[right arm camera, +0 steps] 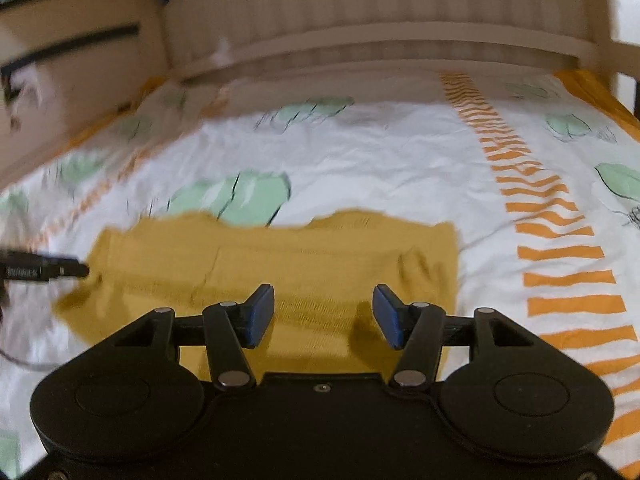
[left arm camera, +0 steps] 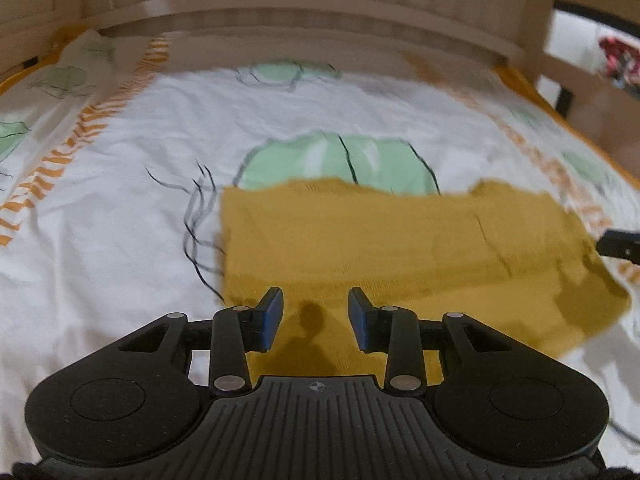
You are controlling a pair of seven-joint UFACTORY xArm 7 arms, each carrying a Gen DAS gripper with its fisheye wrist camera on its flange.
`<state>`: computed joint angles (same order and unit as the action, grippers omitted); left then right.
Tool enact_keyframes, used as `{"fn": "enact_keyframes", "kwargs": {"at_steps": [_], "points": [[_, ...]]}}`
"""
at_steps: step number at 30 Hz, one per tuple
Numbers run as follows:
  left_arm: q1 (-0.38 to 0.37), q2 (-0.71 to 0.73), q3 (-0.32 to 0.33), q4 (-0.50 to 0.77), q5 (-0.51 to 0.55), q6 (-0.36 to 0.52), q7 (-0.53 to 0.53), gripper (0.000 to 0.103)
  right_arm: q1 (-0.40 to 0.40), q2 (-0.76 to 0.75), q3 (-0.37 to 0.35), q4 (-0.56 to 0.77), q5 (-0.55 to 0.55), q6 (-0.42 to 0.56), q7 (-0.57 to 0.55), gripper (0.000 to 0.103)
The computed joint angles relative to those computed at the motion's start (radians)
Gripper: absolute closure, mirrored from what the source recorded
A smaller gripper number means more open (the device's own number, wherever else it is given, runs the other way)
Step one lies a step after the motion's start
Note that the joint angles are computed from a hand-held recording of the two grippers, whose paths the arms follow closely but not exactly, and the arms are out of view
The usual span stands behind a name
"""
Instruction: Fold small clothes
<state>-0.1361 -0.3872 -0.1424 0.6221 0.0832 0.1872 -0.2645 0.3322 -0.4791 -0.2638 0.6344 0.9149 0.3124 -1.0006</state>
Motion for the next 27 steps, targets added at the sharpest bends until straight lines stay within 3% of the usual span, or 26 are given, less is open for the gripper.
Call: {"fn": "enact_keyframes", "kwargs": {"at_steps": [9,18,22,27], "points": [[-0.019,0.071,0.01,0.029,-0.007,0.026,0.019,0.068,-0.033,0.053,0.084,-0.041,-0.163,-0.085,0.074,0.042],[-0.049,0.201,0.064,0.159,-0.101,0.031,0.075,0.067,0.026,0.179,0.055,0.054,-0.192,-0.139,0.101,0.041],[-0.041,0.272,0.077,0.24,-0.147,0.036,0.081,0.067,-0.038,0.282,0.1,0.164,-0.214,-0.108,0.166,0.041],[-0.002,0.352,0.073,0.336,-0.095,0.041,-0.001,0.067,-0.115,0.383,0.151,0.276,-0.194,-0.086,0.203,0.041]]}}
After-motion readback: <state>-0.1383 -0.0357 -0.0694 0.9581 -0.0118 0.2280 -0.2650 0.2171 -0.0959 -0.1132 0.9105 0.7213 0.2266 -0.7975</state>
